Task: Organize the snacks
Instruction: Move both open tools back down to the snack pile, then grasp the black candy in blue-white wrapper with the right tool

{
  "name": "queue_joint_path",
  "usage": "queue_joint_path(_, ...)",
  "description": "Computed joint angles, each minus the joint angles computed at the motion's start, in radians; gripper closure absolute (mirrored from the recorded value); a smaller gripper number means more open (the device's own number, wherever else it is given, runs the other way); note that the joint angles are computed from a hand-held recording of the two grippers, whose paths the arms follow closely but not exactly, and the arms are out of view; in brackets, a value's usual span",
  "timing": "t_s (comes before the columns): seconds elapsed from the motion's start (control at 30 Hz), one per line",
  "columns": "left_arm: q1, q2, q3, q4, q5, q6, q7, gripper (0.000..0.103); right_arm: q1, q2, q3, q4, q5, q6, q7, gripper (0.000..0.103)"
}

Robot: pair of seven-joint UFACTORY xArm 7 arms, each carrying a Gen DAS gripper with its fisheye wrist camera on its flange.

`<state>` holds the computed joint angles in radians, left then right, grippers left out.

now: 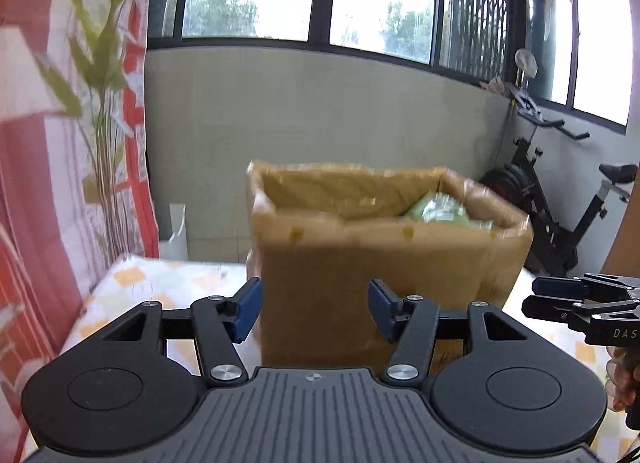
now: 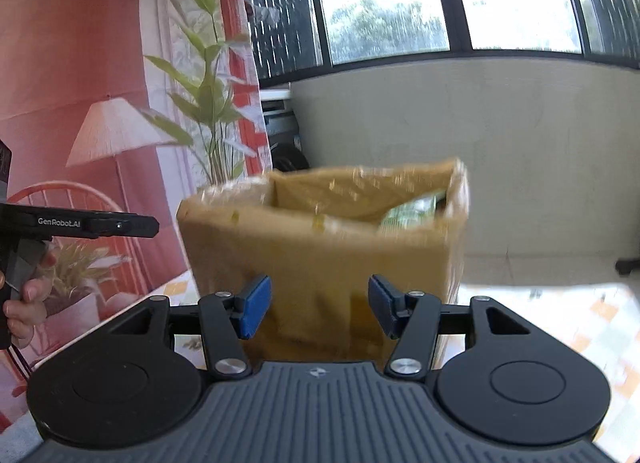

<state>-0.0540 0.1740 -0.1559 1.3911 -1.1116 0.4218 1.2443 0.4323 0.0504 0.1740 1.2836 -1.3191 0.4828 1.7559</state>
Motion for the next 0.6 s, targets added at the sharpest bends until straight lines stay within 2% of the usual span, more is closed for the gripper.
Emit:
queue_joint_path(0.1, 0.005, 0.018, 0.000, -0.020, -0.002, -0.008, 0.022, 0.043, 0.007, 0.013, 0.004, -0.031, 0.036, -0.010, 0.012, 0.045)
queue_joint_path(0.23, 0.011, 0.067, -0.009, -0.023, 0.019, -0.013, -0.007, 0.043, 0.014, 0.078, -0.010, -0.028, 0.159, -0.039, -0.013, 0.043)
queue_joint_path(0.3, 0.012, 0.090, -0.017, -0.023, 0.042, -0.016, -0.028, 0.043, 0.020, 0.116, -0.026, -0.010, 0.231, -0.055, -0.034, 0.032)
queue_joint_path(0.4, 0.017, 0.124, -0.032, -0.018, 0.070, -0.013, -0.067, 0.044, 0.030, 0.178, -0.066, 0.026, 0.306, -0.111, 0.003, 0.027)
queue_joint_path(0.5, 0.017, 0.144, -0.046, -0.020, 0.106, -0.018, -0.112, 0.044, 0.030, 0.248, -0.062, 0.092, 0.469, -0.056, -0.133, 0.027)
queue_joint_path(0.6, 0.021, 0.161, -0.062, -0.017, 0.136, -0.017, -0.138, 0.044, 0.046, 0.298, -0.075, 0.145, 0.542, -0.028, -0.219, 0.027)
